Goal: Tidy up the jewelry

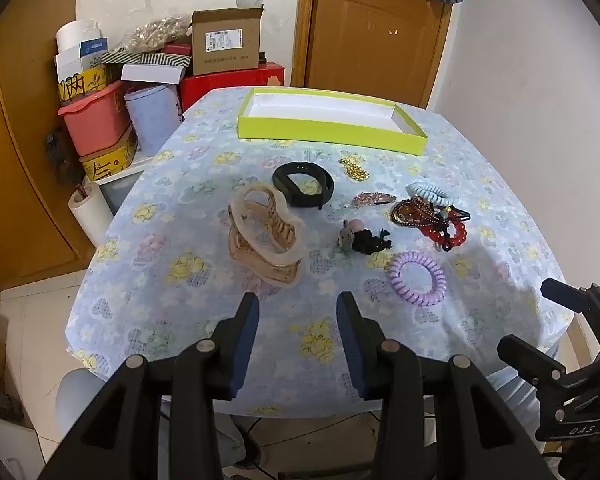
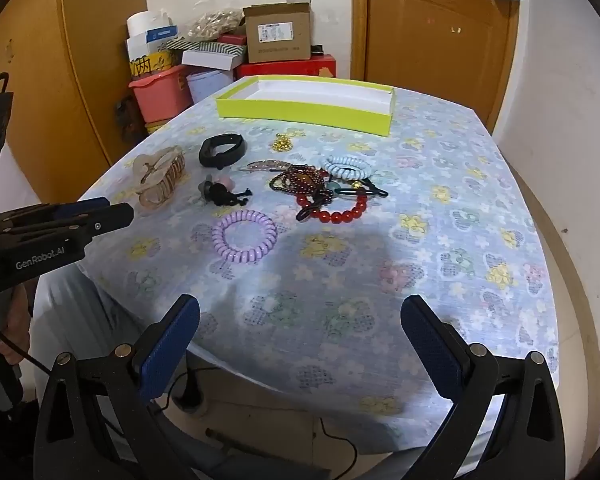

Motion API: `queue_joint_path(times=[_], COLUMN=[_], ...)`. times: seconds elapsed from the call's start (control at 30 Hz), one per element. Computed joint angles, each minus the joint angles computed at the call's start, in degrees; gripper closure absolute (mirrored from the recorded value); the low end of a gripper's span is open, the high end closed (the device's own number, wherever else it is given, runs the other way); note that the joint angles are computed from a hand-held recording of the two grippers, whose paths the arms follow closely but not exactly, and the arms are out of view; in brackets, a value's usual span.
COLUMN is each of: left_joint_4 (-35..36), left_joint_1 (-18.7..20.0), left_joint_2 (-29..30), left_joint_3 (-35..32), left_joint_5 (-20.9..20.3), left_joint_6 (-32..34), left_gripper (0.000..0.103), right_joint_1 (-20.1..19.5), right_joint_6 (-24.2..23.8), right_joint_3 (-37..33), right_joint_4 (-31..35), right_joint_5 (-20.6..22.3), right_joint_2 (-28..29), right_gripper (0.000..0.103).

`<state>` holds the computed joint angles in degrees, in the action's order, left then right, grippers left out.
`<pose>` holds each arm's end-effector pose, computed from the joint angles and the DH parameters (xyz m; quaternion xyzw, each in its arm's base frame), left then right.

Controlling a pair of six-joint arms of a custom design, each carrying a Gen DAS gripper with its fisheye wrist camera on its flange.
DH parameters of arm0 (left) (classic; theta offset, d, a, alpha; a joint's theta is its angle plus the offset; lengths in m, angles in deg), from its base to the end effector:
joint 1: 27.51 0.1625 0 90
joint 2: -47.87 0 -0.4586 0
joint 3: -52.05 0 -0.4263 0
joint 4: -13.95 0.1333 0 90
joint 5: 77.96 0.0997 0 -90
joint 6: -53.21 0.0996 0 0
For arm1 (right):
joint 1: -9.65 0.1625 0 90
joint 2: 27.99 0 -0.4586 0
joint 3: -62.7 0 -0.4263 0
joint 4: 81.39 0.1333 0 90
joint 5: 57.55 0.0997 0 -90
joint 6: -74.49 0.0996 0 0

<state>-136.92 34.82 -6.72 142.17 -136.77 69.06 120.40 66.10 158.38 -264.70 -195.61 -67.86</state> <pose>-0.1795 -0.7405 0.2542 0.2936 0.8946 -0.2371 0.2391 0.3073 -0.6440 0.1117 0.0909 -0.8700 0.3334 0.3518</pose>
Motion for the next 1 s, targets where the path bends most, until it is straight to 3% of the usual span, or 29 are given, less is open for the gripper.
queue_joint_path(times=[1.0], left_joint_4=[-0.7], left_joint_1=[-0.3], left_joint_2=[-0.1], left_joint_3=[0.8], left_joint_5=[1.1], left_joint_6=[0.9], left_gripper=[0.061], right_joint_1=[-0.2], right_joint_6=[1.2], right_joint_3=[-0.6], right_joint_4=[2.2], right_joint_5=[-0.8], right_joint_2=[0.2], right_gripper=[0.002])
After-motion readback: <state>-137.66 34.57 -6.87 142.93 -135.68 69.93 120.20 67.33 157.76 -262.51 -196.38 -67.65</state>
